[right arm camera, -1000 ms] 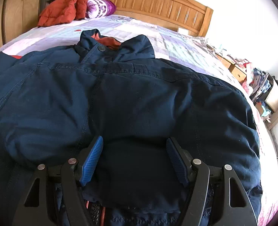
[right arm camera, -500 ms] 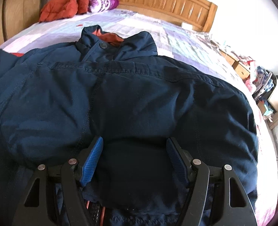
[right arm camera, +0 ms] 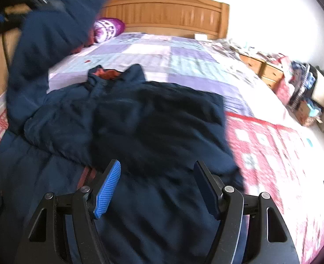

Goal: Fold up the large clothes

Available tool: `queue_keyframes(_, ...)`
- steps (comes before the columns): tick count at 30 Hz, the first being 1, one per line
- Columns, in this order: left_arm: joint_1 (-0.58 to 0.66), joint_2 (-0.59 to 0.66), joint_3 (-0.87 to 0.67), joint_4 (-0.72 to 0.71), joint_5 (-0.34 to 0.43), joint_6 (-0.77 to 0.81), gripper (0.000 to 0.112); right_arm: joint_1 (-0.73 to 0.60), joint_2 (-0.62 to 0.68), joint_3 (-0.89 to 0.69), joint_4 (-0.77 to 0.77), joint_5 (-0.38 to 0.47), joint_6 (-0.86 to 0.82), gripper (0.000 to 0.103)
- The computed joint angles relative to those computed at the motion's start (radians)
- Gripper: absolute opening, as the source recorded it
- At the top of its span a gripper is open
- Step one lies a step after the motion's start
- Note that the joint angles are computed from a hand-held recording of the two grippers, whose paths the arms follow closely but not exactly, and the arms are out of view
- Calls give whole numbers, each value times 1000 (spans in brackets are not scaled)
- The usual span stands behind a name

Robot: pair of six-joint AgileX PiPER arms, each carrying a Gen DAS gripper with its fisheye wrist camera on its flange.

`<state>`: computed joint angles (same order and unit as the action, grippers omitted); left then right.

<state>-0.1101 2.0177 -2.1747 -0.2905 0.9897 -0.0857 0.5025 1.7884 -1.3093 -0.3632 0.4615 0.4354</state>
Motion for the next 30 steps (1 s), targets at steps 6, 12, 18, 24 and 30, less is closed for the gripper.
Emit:
queue_keyframes(6,-242,165,46,329,-2,-176,8,-121,-137,188,68,-38,-97,73)
queue_keyframes(12,-365,209,8,602,71,-319,20,-201,-206,307,131,-61,-193,73)
queue_keyframes(18,-363,77,144,416,-108,-251,66,-214,-233,342,103,-56,-124,73)
queue_keyframes(24,-282,-240,543,446,-301,-341,70,-208,-219,277,90,-2,-94,73)
queue_keyframes(30,-69,-387,703,562,-225,-320,70,-141,-126,124,143,37,-111,77)
